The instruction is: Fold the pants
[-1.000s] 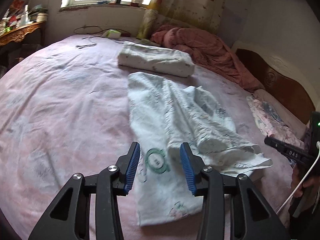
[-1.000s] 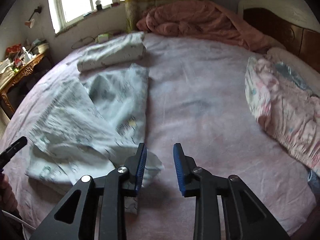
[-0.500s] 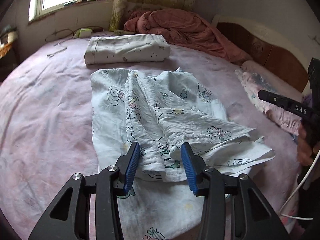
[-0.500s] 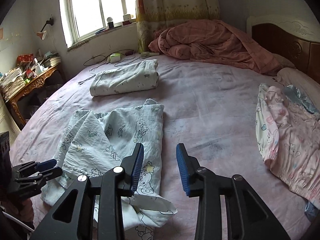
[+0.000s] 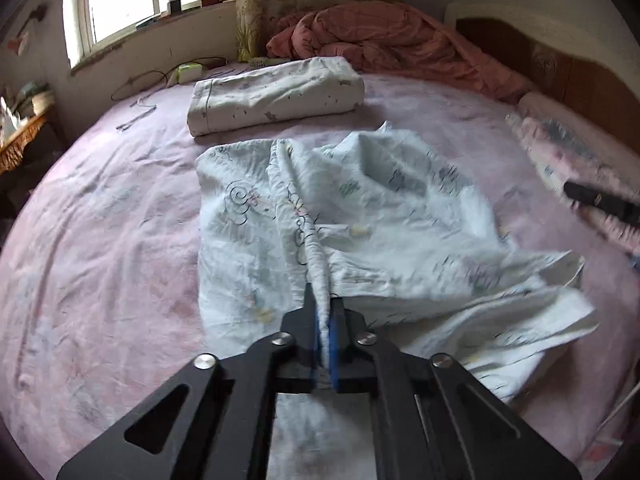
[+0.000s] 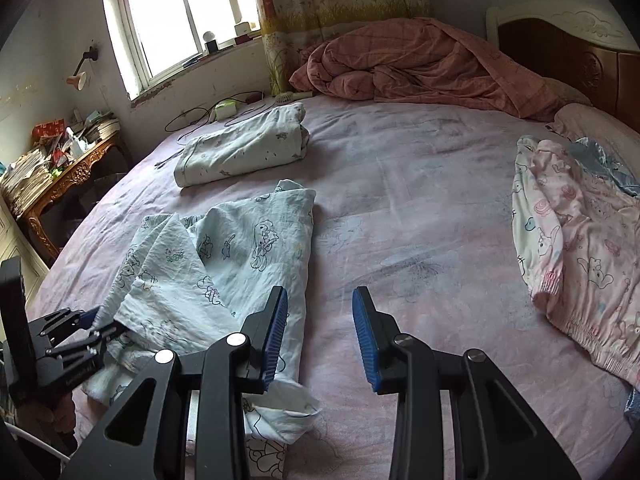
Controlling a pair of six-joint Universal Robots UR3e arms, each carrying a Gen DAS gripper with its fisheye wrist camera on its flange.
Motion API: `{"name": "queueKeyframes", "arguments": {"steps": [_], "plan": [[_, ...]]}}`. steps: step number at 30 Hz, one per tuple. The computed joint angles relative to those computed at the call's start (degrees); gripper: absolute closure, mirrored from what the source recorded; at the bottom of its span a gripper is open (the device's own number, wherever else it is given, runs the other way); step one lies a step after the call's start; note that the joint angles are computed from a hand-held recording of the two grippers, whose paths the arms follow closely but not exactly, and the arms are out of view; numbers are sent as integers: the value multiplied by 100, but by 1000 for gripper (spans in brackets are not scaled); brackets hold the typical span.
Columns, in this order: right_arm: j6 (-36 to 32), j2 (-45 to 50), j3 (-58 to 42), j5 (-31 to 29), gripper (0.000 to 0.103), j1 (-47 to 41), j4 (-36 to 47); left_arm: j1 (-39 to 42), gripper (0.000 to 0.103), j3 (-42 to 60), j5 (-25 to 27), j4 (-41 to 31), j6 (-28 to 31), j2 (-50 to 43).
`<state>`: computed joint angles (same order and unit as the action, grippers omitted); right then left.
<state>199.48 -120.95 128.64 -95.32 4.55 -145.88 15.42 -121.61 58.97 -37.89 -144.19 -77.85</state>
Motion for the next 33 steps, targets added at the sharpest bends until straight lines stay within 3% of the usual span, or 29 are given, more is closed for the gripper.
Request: {"name": "queueKeyframes", "arguments": {"steps": [3,6,11,14,18,21,23,25,27,29,33], "plan": [[6,-38,22,71,68,-67,38,209,100,435,-704,-862,105,141],[10,-116,74,189,68,-233,94,-71,100,1091,-855,-1044,-212,-128],[1,-266,193,117,68,-437,191,-1059,100,2605,-614,-897,-987,-1162],[-230,-546,280,580,68,-878,539,-1762,100,3734,-165,-838,-1449,-2005],[-595,-1048,443,1526,68,-1748,1216,-2363,100,5631,9,-1620,-1905,-3285],[-755,-1242,495,1695,68,-2048,1440,-2585,97,6778,-71,-2283,-1986,-4094],[-817,-1258,491,1603,68,-2063,1453,-2734,85,7138,114,-2366,-2120,-4401],[-773,-1187,466,1426,68,-1956,1390,-2748,52,7227,71,-2404,-2166,-4519],[-747,-1166,456,1357,68,-1928,1367,-2663,32,7121,-139,-2458,-2115,-4491],[-790,-1186,445,1441,68,-1990,1440,-2600,31,7158,-177,-2700,-1921,-4454],[-794,-1134,422,1441,68,-1910,1434,-2400,31,6116,-1,-2299,-1652,-3730]]}}
